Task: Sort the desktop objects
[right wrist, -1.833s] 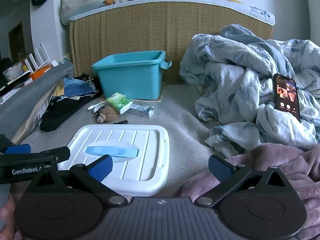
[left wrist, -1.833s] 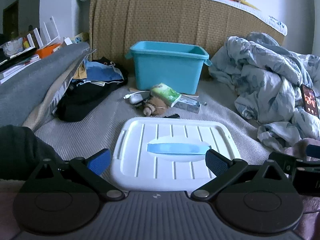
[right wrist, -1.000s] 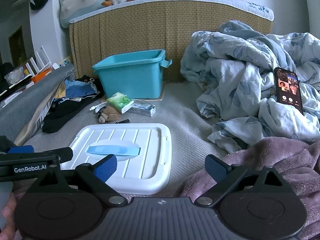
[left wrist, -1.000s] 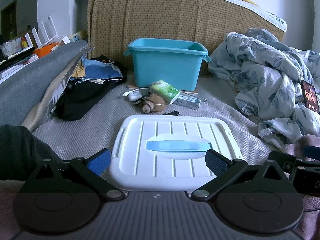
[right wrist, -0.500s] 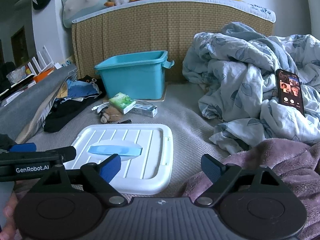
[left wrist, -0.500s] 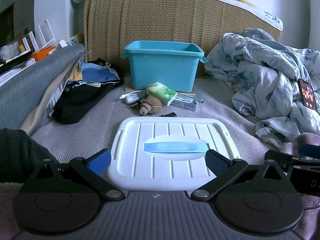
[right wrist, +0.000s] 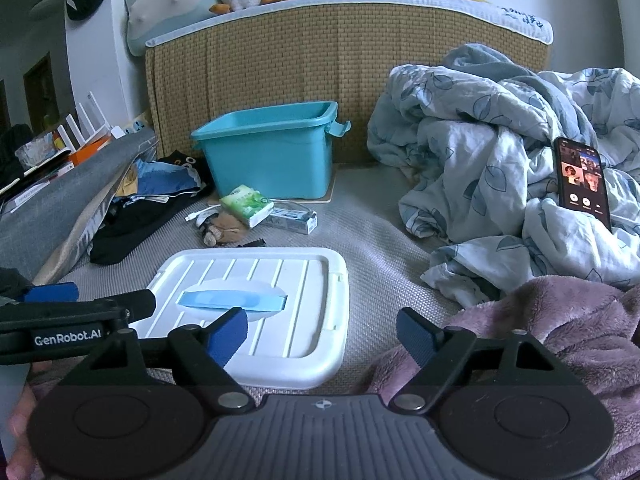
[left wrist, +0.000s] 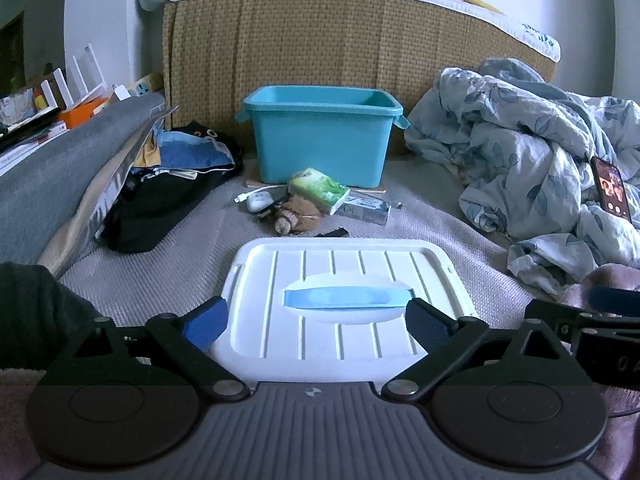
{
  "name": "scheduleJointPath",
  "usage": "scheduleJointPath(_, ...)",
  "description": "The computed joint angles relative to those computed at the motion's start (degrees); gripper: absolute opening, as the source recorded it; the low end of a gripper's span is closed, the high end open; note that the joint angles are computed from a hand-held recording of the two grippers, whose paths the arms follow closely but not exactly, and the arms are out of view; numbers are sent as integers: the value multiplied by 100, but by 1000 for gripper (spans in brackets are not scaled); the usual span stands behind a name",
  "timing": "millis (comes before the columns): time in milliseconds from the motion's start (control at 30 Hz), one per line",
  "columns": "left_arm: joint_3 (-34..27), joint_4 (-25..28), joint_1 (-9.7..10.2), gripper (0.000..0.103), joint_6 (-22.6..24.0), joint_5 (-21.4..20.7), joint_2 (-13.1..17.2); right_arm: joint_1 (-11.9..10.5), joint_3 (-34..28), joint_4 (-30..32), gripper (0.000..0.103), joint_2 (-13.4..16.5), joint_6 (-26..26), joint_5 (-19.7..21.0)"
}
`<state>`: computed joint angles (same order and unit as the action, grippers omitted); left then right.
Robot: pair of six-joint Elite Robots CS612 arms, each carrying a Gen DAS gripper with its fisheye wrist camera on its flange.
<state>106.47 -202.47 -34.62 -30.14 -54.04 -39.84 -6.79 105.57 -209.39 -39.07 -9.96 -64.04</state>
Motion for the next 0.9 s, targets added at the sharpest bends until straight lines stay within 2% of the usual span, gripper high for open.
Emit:
scheduleJointPath(167, -1, 68, 15, 93, -39, -61, -9, -4, 10, 7, 86, -2, -13, 44)
scheduleJointPath(333, 3, 121, 28, 81, -54, -136, -13, -5, 5, 23, 86, -1, -19, 36)
scheduleJointPath(600, 3, 181, 51, 69, -87, -268, -24, 0, 4, 31, 86, 1, -24, 29)
scheduleJointPath(900, -8, 300, 85, 36, -197, -425, -31, 20, 38, -58, 86, -3, -153, 31)
